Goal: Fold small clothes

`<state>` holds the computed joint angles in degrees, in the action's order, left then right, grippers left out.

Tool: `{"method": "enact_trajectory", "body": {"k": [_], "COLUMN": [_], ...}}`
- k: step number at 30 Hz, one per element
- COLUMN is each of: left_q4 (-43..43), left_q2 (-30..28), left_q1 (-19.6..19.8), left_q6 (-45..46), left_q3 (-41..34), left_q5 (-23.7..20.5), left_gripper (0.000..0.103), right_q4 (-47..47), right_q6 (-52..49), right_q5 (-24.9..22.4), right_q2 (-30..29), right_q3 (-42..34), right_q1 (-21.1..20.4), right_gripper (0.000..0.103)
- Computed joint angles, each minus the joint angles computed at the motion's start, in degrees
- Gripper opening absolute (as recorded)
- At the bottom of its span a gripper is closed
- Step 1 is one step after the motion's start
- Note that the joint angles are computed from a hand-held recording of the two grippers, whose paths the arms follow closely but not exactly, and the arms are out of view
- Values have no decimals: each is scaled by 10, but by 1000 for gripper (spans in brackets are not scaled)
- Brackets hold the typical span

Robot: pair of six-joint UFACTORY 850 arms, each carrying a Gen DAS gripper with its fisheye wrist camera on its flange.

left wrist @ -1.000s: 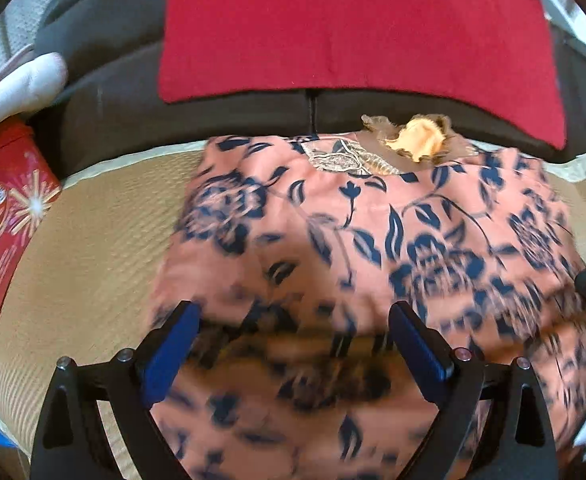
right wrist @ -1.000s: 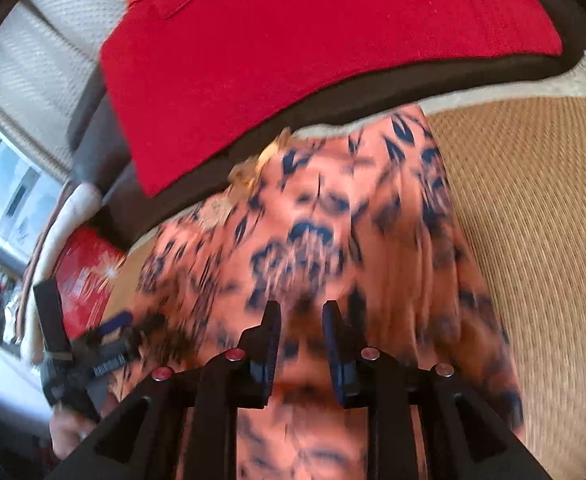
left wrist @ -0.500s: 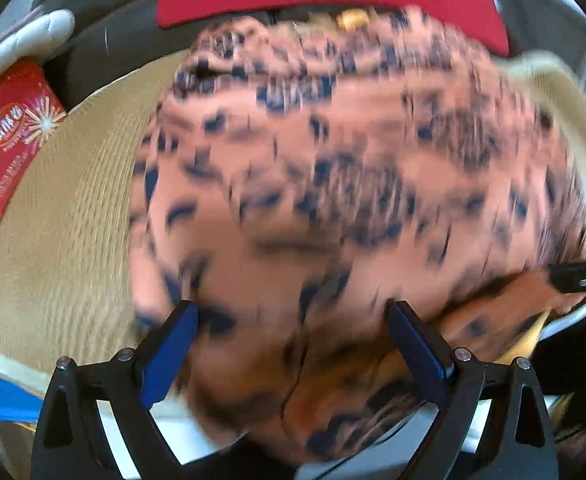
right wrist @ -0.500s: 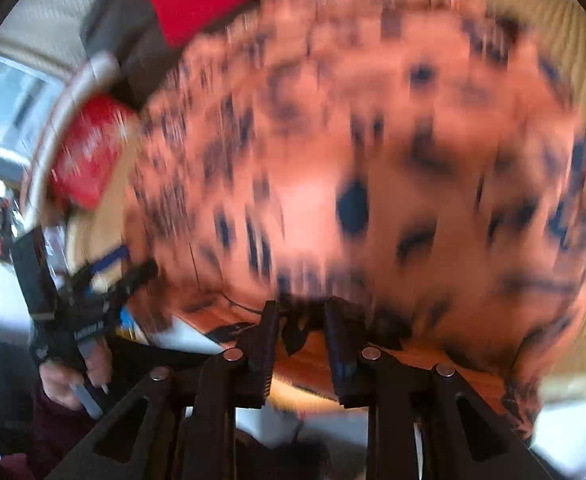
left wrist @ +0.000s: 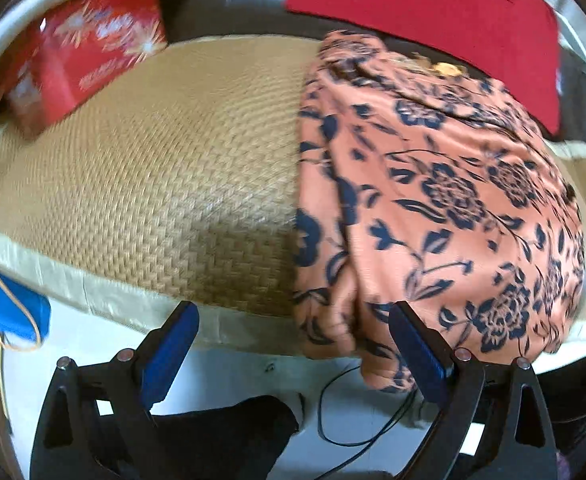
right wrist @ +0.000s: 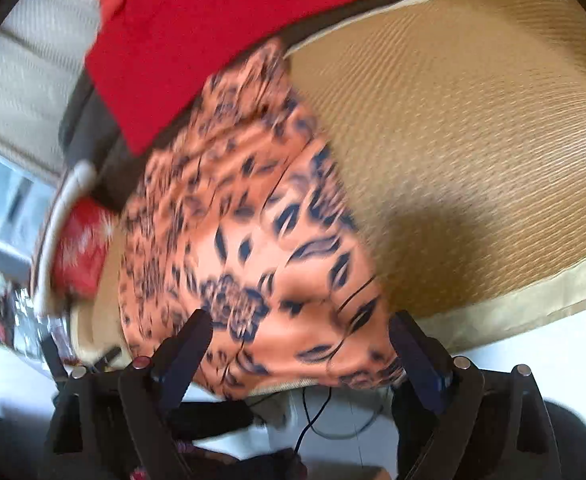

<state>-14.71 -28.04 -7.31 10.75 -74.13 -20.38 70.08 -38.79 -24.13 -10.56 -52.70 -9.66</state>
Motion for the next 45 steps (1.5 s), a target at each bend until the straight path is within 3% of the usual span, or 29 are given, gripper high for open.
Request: {"method": "enact_trajectory", "body": {"k": [3, 6, 9, 11, 15, 17, 18, 19, 22, 23, 25, 27, 29, 30, 33, 36, 38, 39, 40, 42, 43, 45], "left_q4": [-32, -72, -97, -122, -154, -171, -173, -180, -230, -243, -265, -289, -269, -251, -179, -235, -261, -255, -247, -250, -261, -308], "left_q2": [-18, -28, -29, -26, -48, -51, -50, -54, -52, -47, -35, -29, -30, -32, -45, -34, -34, -36, -41, -46, -40, -25], "left_q1": [8, 13, 13, 11, -1, -6, -10, -10, -13, -17, -24, -25, -26, -24, -19, -9, -8, -5, -4, -6, -7, -8], "left_q6": [3, 17, 53, 82, 103, 124, 132, 147, 209, 229, 264, 292, 268, 248, 158, 200, 227, 225, 221, 228, 245, 303], "left_q3": [-14, -18, -15, -7, -22, -19, -15, -19, -15, -9, 4, 7, 3, -3, -22, -9, -7, -12, -20, -26, -20, -9], "left_q5": [-31, -37, -51, -45, -58, -62, -61, -65, -73, -67, -50, -50, -56, -64, -73, -57, -50, -52, -65, -75, -68, -63], "left_gripper": [96, 96, 96, 96, 93, 82, 73, 56, 22, 17, 14, 14, 15, 20, 77, 80, 78, 56, 16, 11, 10, 10], "right_q4": [-46, -122, -152, -222, -245, -271, -251, -227, -176, -188, -175, -93, -73, -70, -69, -107, -111, -85, -57, -57, -42, -1], "right_q6": [56, 152, 180, 246, 280, 303, 284, 253, 180, 183, 153, 76, 71, 70, 79, 96, 105, 80, 48, 42, 21, -38], "right_q5": [-6, -7, -7, 4, 20, 32, 37, 45, 51, 57, 64, 61, 57, 48, 35, 32, 29, 28, 28, 35, 33, 33], "right_q2": [-5, -35, -62, -76, -96, -103, -104, -100, -86, -82, -72, -66, -63, -65, -72, -83, -95, -104, -105, -104, -100, -85], "right_q3": [4, -15, -26, -32, -36, -39, -37, -33, -23, -23, -17, -13, -11, -11, -14, -30, -39, -41, -36, -33, -30, -22], "right_q1": [-12, 0, -1, 13, 38, 50, 52, 54, 64, 70, 78, 79, 80, 75, 64, 62, 67, 65, 62, 64, 64, 66], "right_gripper": [91, 91, 91, 90, 85, 67, 63, 55, 18, 12, 12, 12, 12, 12, 16, 22, 36, 37, 37, 27, 9, 9]}}
